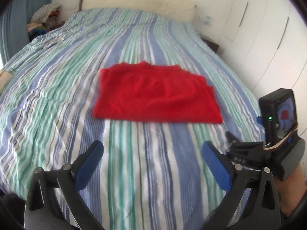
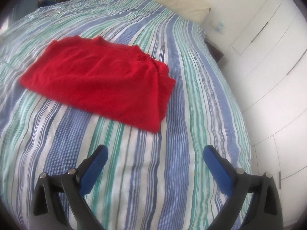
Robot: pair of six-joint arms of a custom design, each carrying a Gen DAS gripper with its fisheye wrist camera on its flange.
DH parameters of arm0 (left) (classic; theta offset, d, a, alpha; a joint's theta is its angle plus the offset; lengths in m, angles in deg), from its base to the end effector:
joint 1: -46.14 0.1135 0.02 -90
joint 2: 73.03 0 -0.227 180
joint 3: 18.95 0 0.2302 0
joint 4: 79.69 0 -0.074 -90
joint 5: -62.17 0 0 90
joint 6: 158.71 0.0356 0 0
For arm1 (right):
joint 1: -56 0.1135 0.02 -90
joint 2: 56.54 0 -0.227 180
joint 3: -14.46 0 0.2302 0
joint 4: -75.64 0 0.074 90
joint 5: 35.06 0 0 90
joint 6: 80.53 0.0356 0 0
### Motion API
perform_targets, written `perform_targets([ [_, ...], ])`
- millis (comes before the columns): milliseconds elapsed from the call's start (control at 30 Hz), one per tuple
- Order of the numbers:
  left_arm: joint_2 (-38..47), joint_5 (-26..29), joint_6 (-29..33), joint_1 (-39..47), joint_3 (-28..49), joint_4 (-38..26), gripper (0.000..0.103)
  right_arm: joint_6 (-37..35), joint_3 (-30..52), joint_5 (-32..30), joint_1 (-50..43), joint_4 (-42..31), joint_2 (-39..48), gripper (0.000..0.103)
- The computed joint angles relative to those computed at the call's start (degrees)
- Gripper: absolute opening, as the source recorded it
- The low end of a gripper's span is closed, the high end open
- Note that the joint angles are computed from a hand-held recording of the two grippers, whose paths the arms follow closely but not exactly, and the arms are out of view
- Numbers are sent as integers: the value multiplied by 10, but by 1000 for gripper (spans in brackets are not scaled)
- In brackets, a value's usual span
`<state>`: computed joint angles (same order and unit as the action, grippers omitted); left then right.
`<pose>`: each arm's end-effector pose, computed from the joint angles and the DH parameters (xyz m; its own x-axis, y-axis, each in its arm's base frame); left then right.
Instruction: Fold small clothes
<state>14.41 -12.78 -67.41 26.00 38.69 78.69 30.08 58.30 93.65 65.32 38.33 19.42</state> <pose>0.2571 -0.1041 0.1411 -0.7228 0.2884 -0.6281 0.5011 0.8446 -0.1888 0.1967 0.0097 0.1160 -0.8329 0.1417 -0.5350 0.4099 0.8074 -0.4244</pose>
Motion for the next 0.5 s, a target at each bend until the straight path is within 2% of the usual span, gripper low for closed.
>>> perform_targets([
  [133,80,-51,16,43,6,37,102,-32,-4,22,-15,14,23,98],
  [267,83,-41,8,68,-10,58,102,-46,3,17,-35,18,24,98],
  [400,94,-63,6,52,-28,87,102,-42,16,14,-36,7,16,98],
  [500,95,-59,0,48,-34,83,102,-37,26,21,-27,-9,8,98],
])
